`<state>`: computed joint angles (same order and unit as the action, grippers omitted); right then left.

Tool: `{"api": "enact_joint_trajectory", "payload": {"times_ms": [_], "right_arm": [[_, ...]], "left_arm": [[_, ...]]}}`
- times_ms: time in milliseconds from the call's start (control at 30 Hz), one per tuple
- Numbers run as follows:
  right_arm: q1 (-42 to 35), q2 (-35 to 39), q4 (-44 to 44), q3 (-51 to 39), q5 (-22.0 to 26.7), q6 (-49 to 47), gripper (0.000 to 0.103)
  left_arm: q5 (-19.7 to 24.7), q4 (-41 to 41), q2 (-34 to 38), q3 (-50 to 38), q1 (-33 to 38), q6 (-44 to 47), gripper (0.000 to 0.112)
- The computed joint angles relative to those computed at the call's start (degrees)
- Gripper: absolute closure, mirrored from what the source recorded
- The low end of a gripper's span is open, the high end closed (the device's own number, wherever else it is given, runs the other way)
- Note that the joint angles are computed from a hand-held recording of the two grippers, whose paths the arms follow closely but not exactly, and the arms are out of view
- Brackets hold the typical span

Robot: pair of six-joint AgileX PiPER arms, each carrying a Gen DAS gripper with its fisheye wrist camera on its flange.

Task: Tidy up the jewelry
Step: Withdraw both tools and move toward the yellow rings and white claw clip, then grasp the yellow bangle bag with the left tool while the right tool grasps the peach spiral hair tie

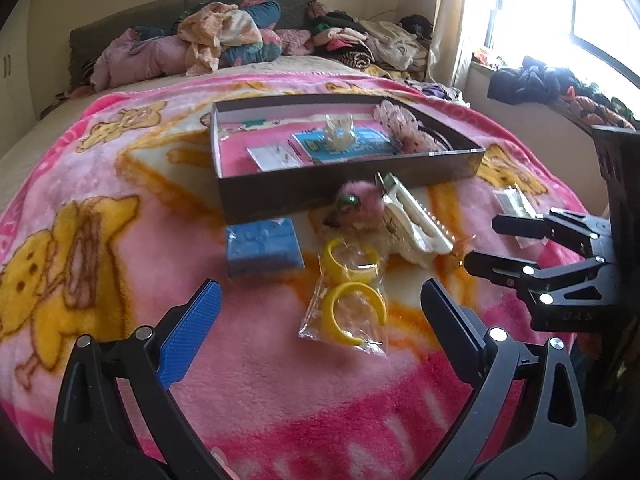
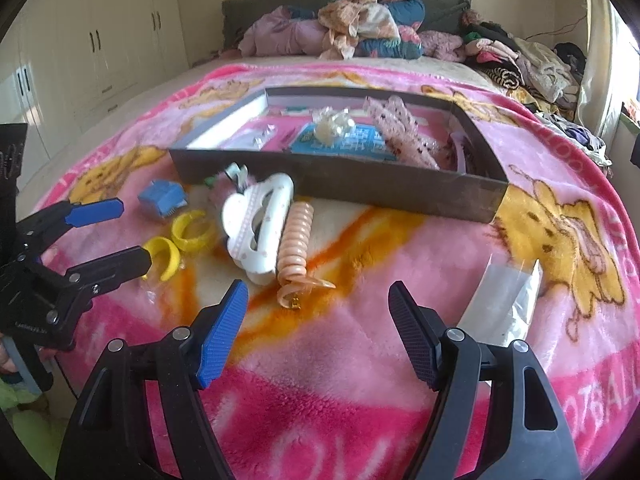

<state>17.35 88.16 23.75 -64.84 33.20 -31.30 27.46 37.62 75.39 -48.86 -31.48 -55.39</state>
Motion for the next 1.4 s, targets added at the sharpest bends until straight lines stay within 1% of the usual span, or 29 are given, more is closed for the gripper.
{"api": "enact_joint_trajectory", "payload": {"times_ms": [200,300,333,367,433,500,667,767,800,833,867,933,967,1033,1100,1167,1300,1400], "right_arm": [[2.35,2.9,-6.02,-1.96,-0.98,3.92,0.033],[3.86,4.53,-12.33,-2.8,-2.2,8.94,0.034],[3.84,4.84,-12.71,-2.79,-2.58,9.13,0.038],[3.6,5.22,-11.73,-2.89,-2.84,8.18,0.04],[3.01,5.5,-9.58,-2.8,-3.44,6.19,0.05],[2.77,5.73,-8.43,-2.95,-3.84,4.96,0.055],[2.15,7.16,-5.6,-4.94,-2.48,4.06,0.054],[2.57,7.63,-6.14,-5.46,-2.76,4.39,0.057],[2.63,7.8,-6.06,-5.66,-2.77,4.16,0.062],[2.51,7.81,-5.26,-5.68,-2.75,3.34,0.07],[2.39,7.73,-4.8,-5.63,-2.73,3.01,0.07],[1.99,7.67,-3.61,-5.6,-2.54,2.36,0.07],[1.7,7.6,-2.76,-5.57,-2.44,1.94,0.071],[0.64,6.99,-0.34,-4.99,-2.0,0.81,0.071],[-0.86,6.14,3.56,-4.28,-0.99,-1.56,0.071],[-1.93,5.24,5.85,-3.59,-0.26,-3.17,0.071],[-4.69,3.21,11.69,-2.03,1.91,-6.93,0.071],[-5.86,1.68,14.02,-0.74,2.65,-8.46,0.071]], "left_arm": [[-0.26,0.45,2.73,-0.71,-0.35,-0.43,0.021],[-1.2,-1.83,4.02,-1.34,0.33,1.5,0.026],[-1.33,-1.97,4.24,-1.45,0.34,1.7,0.029],[-1.42,-1.99,4.47,-1.55,0.29,1.76,0.03],[-1.57,-2.15,5.02,-1.87,0.32,2.05,0.035],[-1.46,-2.49,5.54,-2.24,0.43,2.55,0.039],[-1.15,-2.63,6.29,-2.91,0.1,3.01,0.039],[-0.62,-2.42,6.62,-3.22,-0.08,3.13,0.045],[-0.54,-2.4,6.68,-3.25,-0.06,3.13,0.048],[-0.31,-2.35,6.76,-3.34,-0.07,3.11,0.051],[-0.14,-2.52,6.91,-3.53,-0.08,3.32,0.053],[0.29,-2.56,7.13,-3.88,-0.27,3.67,0.062],[0.44,-3.04,7.12,-4.0,-0.34,4.4,0.063],[0.05,-4.94,6.79,-4.06,-0.19,6.68,0.073],[0.1,-5.67,6.66,-4.13,-0.34,7.82,0.075],[0.06,-6.71,6.42,-4.1,-0.4,8.91,0.079],[-0.27,-10.59,5.36,-3.84,-0.2,12.06,0.08],[-0.45,-13.88,4.32,-3.69,-0.19,14.36,0.08]]}}
